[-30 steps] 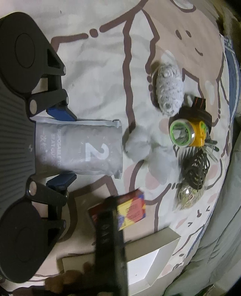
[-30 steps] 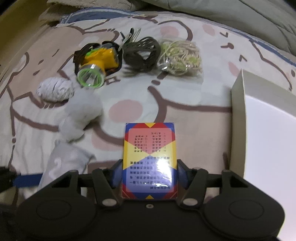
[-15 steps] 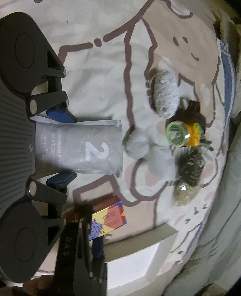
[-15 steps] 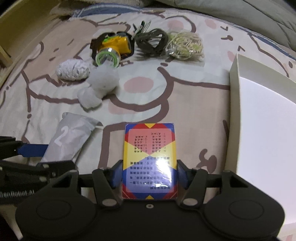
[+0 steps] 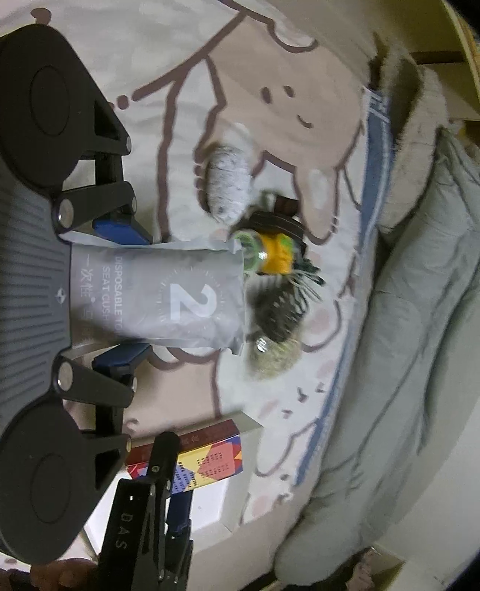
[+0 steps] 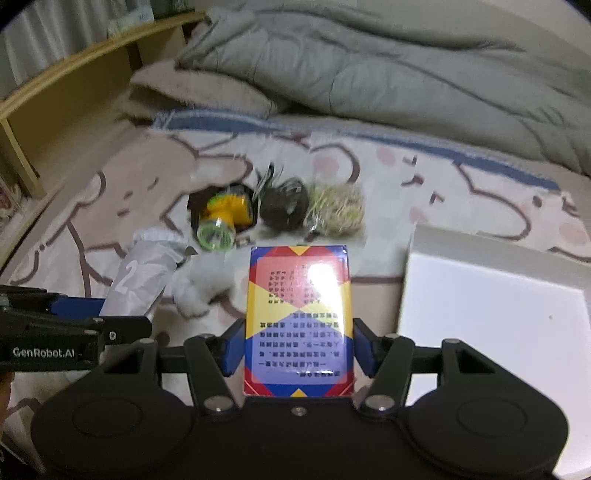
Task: Organize objects
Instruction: 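Carry the grey packet with the left tool while the right tool carries the card box into the white tray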
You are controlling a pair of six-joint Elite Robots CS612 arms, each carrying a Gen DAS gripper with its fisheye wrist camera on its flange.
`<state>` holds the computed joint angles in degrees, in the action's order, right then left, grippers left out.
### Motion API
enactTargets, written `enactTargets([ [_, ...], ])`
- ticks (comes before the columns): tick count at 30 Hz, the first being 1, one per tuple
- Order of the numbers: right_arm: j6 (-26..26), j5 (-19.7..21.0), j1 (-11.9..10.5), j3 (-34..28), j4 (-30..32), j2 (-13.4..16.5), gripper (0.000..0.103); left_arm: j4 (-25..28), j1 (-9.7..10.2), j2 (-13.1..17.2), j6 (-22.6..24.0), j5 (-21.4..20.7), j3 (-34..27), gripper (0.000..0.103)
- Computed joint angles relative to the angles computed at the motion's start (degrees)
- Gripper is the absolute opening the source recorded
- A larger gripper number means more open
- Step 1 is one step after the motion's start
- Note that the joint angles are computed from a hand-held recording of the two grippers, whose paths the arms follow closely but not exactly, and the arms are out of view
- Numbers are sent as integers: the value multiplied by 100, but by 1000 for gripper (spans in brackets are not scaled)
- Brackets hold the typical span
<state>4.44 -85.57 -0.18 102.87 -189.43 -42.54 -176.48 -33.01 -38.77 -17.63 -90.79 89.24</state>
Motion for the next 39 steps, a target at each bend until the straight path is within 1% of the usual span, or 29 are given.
enactTargets([
  [2, 34, 11, -40, 58, -121, -39, 60, -120, -5, -9, -37, -78, -1, 57],
  [5, 19, -13, -119, 186, -291, -113, 60, -208, -42, -22, -36, -81, -20, 57],
  [10, 22, 39, -327, 420, -546, -246, 60, -217, -112, -15, -51, -173, -104, 57],
  [15, 144, -20, -569, 691, -862, -374, 60, -227, -262, 25, 245, -82, -280, 57],
  [19, 211, -104, -758, 824, -989, -425, 60, -128, -402, 133, 262, -108, -531, 57],
  [22, 187, -176, -889, 891, -1051, -430, 60, -10, -524, 265, 265, -197, -775, 57],
  [25, 113, -224, -1029, 911, -1010, -408, 60, 120, -641, 431, 171, -346, -1051, 57],
  [30, 64, -231, -1244, 868, -879, -308, 60, 461, -789, 807, 47, -512, -1619, 57],
  [32, 79, -252, -1309, 808, -756, -250, 60, 606, -816, 949, -94, -578, -1821, 57],
  [35, 80, -210, -1382, 732, -553, -180, 60, 862, -829, 1200, -479, -718, -2158, 57],
  [39, 34, -253, -1429, 557, -252, -57, 60, 1306, -868, 1499, -603, -738, -2609, 57],
])
